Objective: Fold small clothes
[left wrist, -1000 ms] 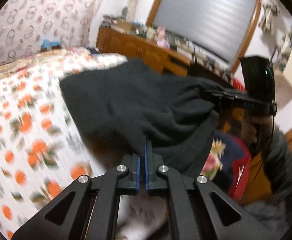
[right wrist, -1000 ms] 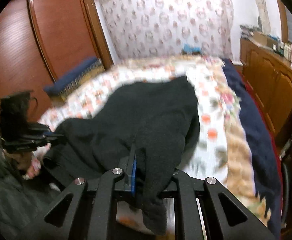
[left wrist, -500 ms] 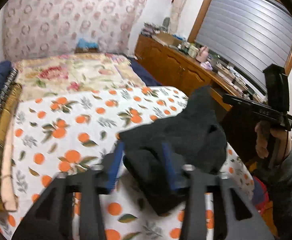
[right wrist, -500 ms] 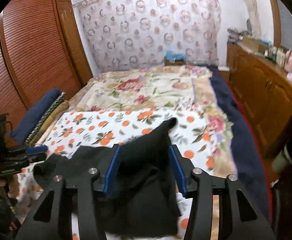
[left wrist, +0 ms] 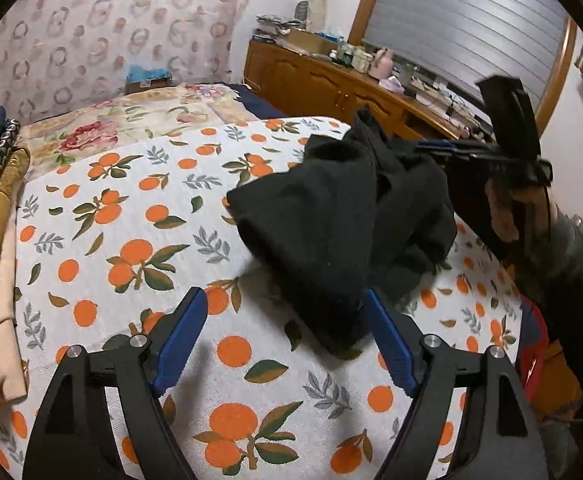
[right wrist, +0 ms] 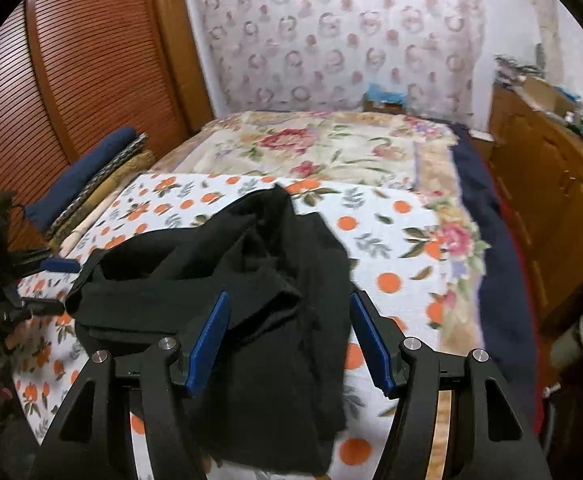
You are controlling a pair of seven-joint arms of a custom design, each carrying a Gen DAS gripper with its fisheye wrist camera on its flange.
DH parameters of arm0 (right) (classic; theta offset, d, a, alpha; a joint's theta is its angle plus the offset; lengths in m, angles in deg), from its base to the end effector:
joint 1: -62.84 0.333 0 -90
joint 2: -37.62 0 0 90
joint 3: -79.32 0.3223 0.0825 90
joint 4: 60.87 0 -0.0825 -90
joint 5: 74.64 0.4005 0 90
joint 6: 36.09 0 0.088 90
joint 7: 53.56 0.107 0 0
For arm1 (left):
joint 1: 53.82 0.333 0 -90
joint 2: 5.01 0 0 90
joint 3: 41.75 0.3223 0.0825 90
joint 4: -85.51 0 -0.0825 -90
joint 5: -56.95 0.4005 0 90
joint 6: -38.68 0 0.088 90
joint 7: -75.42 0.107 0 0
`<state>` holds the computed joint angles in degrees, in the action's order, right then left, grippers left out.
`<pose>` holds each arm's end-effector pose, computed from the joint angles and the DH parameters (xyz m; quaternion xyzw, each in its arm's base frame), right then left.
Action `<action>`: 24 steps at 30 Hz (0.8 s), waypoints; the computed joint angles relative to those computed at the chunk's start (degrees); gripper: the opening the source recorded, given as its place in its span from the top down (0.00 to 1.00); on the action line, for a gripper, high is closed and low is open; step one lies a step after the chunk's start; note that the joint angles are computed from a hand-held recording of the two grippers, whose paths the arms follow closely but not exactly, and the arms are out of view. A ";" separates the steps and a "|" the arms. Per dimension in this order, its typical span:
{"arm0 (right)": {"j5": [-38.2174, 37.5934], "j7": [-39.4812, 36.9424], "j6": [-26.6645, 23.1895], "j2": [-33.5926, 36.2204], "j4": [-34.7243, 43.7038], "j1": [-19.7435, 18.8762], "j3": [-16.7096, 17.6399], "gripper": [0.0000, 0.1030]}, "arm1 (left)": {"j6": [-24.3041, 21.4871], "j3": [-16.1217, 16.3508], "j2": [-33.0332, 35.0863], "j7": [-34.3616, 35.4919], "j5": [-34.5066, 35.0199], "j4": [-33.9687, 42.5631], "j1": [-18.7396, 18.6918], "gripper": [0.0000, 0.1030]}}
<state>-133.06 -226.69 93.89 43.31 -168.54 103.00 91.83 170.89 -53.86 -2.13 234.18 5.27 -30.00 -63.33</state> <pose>0.4049 0.4882 0.4972 -0.5717 0.7009 -0.2884 0.3144 0.5568 -0.2361 0.4576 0.2494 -0.8923 0.3749 0.0317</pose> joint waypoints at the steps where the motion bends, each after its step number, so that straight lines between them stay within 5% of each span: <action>1: 0.28 -1.04 0.70 -0.07 -0.21 -0.22 -0.09 0.38 | 0.15 -0.10 0.11 -0.22 0.58 -0.02 -0.15 0.21; 2: 0.55 -2.50 1.04 0.41 0.48 -0.40 -0.16 0.45 | 0.37 -0.19 0.31 -0.50 0.75 0.16 -0.28 0.21; 3: 0.65 -3.43 1.18 0.53 0.75 -0.37 -0.17 0.73 | 0.65 -0.31 0.58 -0.68 0.89 0.29 -0.42 0.21; 4: 0.57 -4.76 1.12 0.80 1.42 -0.39 -0.27 0.88 | 0.53 -0.41 0.88 -0.99 1.46 0.57 -0.54 0.21; 6: -2.60 -4.54 -0.95 0.89 2.29 0.22 -0.54 0.96 | 0.53 -0.66 1.49 -1.18 2.40 1.07 -0.76 0.21; 13: -4.85 3.89 -11.49 -0.14 4.04 0.12 -0.98 0.96 | 1.29 -1.35 2.42 0.72 2.51 2.57 -0.96 0.21; 19: -1.19 1.44 -12.01 1.28 5.57 -0.76 -0.95 0.96 | 4.93 -2.20 5.59 -2.38 4.79 6.03 -2.05 0.21; 22: -1.30 2.30 -11.42 0.14 5.01 -0.80 -1.04 0.71 | 6.96 -2.84 8.82 -5.56 6.84 9.70 -2.63 0.21; 24: -2.36 3.47 -12.58 -0.54 4.81 -0.17 -0.44 0.57 | 12.84 -3.39 10.28 -7.15 6.73 10.81 -3.06 0.21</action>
